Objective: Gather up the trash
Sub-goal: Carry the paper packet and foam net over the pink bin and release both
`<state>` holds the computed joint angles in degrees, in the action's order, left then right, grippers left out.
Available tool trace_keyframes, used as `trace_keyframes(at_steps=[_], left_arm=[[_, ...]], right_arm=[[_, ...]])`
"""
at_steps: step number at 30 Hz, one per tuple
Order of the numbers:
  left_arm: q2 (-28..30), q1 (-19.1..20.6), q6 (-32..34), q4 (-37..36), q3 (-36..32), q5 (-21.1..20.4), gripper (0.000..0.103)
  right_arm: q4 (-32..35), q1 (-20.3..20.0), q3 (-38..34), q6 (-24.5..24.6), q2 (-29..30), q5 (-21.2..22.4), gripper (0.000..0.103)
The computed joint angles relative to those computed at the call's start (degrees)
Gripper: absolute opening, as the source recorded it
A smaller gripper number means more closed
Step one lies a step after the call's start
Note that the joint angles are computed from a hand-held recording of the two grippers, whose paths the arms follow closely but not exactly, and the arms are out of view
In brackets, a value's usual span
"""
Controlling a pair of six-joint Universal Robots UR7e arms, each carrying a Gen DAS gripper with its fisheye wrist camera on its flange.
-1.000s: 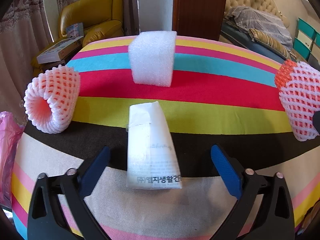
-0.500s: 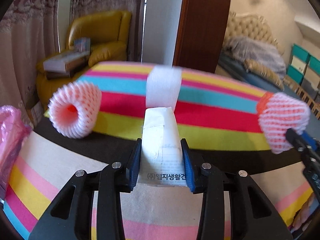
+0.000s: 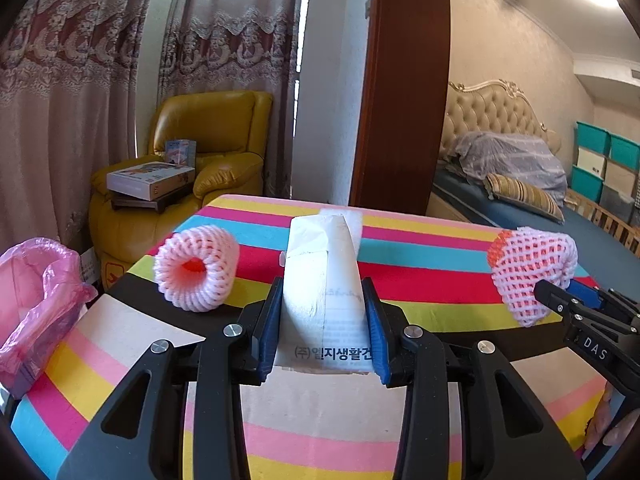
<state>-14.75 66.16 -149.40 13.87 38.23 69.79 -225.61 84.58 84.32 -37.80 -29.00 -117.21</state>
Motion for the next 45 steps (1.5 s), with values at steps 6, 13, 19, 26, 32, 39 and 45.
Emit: trace_keyframes(at_steps=[6, 13, 19, 26, 32, 39, 45], left_arm=[[-2.96, 0.38, 1.79, -3.87, 5.07, 0.49, 0.037], [-5.6, 0.82, 2.78, -4.83, 8.54, 2.01, 0.038], [-8.02, 0.72, 3.72, -7.22, 12.25, 2.11, 0.038], [-9.74, 0.89, 4.51, -8.21, 14.64, 1.98, 0.038], [-11.12, 1.46, 4.5, -8.09, 15.14, 1.75, 0.038], [-13.57, 2.12, 6.43, -9.46, 16.65, 1.19, 0.038], [-15.27, 2.98, 7.95, -10.0, 16.84, 0.28, 0.038]], right_arm=[[0.72, 0.08, -0.41, -0.56, 0.3, -0.26, 0.038], [0.18, -0.03, 1.22, -1.8, -0.3, 1.84, 0.038], [1.99, 0.54, 2.8, -0.33, -0.89, 2.93, 0.038], [2.88, 2.75, 3.93, -3.11, -0.52, 4.4, 0.038], [4.7, 4.62, 3.97, -5.17, 0.09, 4.74, 0.038], [7.75, 6.9, 2.29, -7.83, 1.62, 4.61, 0.038], [12.32, 8.86, -0.38, -9.15, 3.53, 4.38, 0.038]])
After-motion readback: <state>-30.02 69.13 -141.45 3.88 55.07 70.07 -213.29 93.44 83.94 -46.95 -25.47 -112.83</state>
